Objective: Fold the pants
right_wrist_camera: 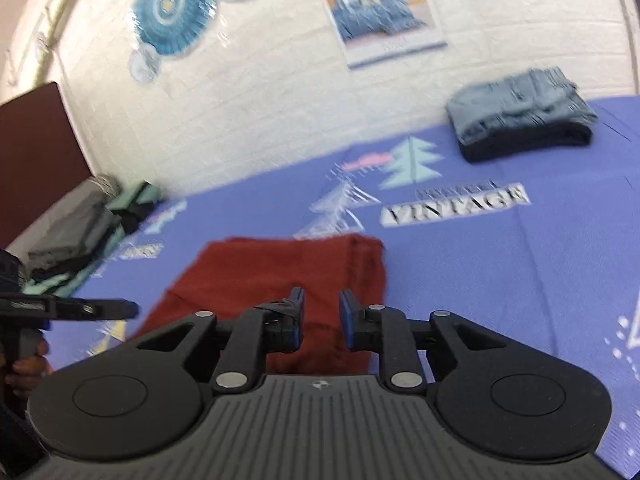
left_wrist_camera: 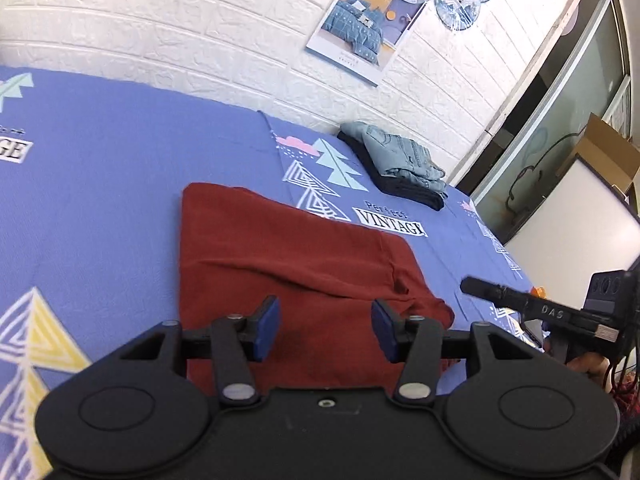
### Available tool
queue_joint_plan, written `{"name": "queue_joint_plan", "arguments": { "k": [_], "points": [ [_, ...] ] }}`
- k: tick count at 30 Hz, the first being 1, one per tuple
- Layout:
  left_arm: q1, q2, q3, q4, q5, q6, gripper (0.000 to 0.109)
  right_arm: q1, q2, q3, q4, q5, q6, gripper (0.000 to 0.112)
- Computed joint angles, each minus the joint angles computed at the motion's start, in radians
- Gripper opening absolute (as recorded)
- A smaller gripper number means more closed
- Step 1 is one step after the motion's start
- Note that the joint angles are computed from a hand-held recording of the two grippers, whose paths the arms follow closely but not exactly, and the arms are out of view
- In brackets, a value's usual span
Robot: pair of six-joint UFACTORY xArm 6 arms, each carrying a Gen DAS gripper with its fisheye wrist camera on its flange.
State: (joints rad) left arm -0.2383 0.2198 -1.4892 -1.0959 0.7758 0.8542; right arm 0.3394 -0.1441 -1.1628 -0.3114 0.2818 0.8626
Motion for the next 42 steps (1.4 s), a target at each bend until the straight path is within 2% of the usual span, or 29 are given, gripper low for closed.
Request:
{"name": "queue_joint_plan", "arguments": {
  "k": [2, 4, 6, 8, 9, 10, 12, 13, 14, 15, 16, 17, 18, 19, 20, 23, 27, 31, 34, 36, 37, 38, 40, 42],
  "points": [
    [-0.01, 0.021, -0.019, 0.013, 0.027, -0.009, 0.067, 0.009, 0.051, -0.032, 0.089, -0.047, -0.086, 0.037],
    [-0.021, 0.027, -0.018, 0.049, 0.048, -0.017, 0.068, 0.03, 0.108, -0.07, 0.253, -0.081, -0.232, 0.037],
    [-0.034, 0.022, 0.003, 0.106, 0.051, -0.02, 0.069, 0.043, 0.146, -0.102, 0.363, -0.052, -0.343, 0.036],
    [-0.043, -0.01, 0.06, 0.091, 0.009, 0.045, 0.069, 0.033, 0.159, -0.123, 0.315, 0.051, -0.305, 0.033],
    [-0.041, -0.022, 0.075, 0.094, 0.007, 0.053, 0.07, 0.025, 0.141, -0.096, 0.273, 0.063, -0.265, 0.024],
    [-0.035, -0.029, 0.077, 0.093, 0.016, 0.048, 0.069, 0.015, 0.109, -0.05, 0.272, 0.033, -0.234, 0.022],
    [-0.007, -0.033, 0.058, 0.073, 0.051, 0.025, 0.07, -0.003, 0.05, -0.009, 0.245, 0.054, -0.134, 0.024],
    [0.004, -0.035, 0.048, 0.039, 0.044, 0.035, 0.073, -0.009, 0.022, 0.005, 0.194, 0.063, -0.084, 0.039],
    [0.012, -0.036, 0.041, 0.009, 0.013, 0.045, 0.081, -0.015, -0.003, 0.018, 0.124, 0.068, -0.034, 0.049],
    [0.014, -0.027, 0.026, -0.007, -0.032, 0.042, 0.084, -0.018, -0.017, 0.02, 0.078, 0.074, -0.005, 0.052],
    [0.011, -0.008, 0.005, -0.007, -0.086, 0.027, 0.094, -0.021, -0.023, 0.023, 0.066, 0.072, 0.002, 0.063],
    [0.006, 0.021, -0.026, 0.021, -0.133, -0.01, 0.095, -0.024, -0.024, 0.025, 0.081, 0.065, -0.004, 0.081],
    [0.01, 0.062, -0.068, 0.053, -0.144, -0.047, 0.095, -0.027, -0.017, 0.028, 0.119, 0.051, -0.02, 0.089],
    [0.018, 0.106, -0.115, 0.095, -0.13, -0.099, 0.095, -0.027, 0.003, 0.019, 0.178, 0.045, -0.051, 0.099],
    [0.03, 0.149, -0.162, 0.137, -0.095, -0.169, 0.093, -0.025, 0.014, 0.013, 0.246, 0.051, -0.096, 0.102],
    [0.072, 0.256, -0.282, 0.154, 0.051, -0.296, 0.089, -0.022, 0.04, -0.005, 0.386, 0.09, -0.207, 0.101],
    [0.101, 0.287, -0.319, 0.074, 0.121, -0.259, 0.089, -0.019, 0.049, 0.007, 0.613, 0.063, -0.338, 0.099],
    [0.123, 0.391, -0.46, 0.012, 0.278, -0.238, 0.089, -0.017, 0.101, -0.027, 0.919, 0.023, -0.531, 0.1],
    [0.113, 0.471, -0.565, -0.017, 0.303, -0.262, 0.088, -0.005, 0.159, -0.076, 1.051, -0.012, -0.639, 0.098],
    [0.098, 0.526, -0.651, -0.001, 0.309, -0.302, 0.082, 0.005, 0.204, -0.114, 1.052, -0.038, -0.638, 0.089],
    [0.087, 0.546, -0.688, 0.023, 0.302, -0.324, 0.064, 0.01, 0.223, -0.126, 1.017, -0.052, -0.589, 0.071],
    [0.074, 0.559, -0.717, 0.064, 0.291, -0.353, 0.004, 0.011, 0.24, -0.141, 0.992, -0.047, -0.544, 0.047],
    [0.052, 0.565, -0.744, 0.152, 0.276, -0.398, 0.0, 0.007, 0.247, -0.159, 0.987, -0.031, -0.512, 0.038],
    [0.043, 0.513, -0.686, 0.148, 0.242, -0.366, 0.0, 0.006, 0.23, -0.159, 0.982, -0.033, -0.535, 0.034]
  ]
}}
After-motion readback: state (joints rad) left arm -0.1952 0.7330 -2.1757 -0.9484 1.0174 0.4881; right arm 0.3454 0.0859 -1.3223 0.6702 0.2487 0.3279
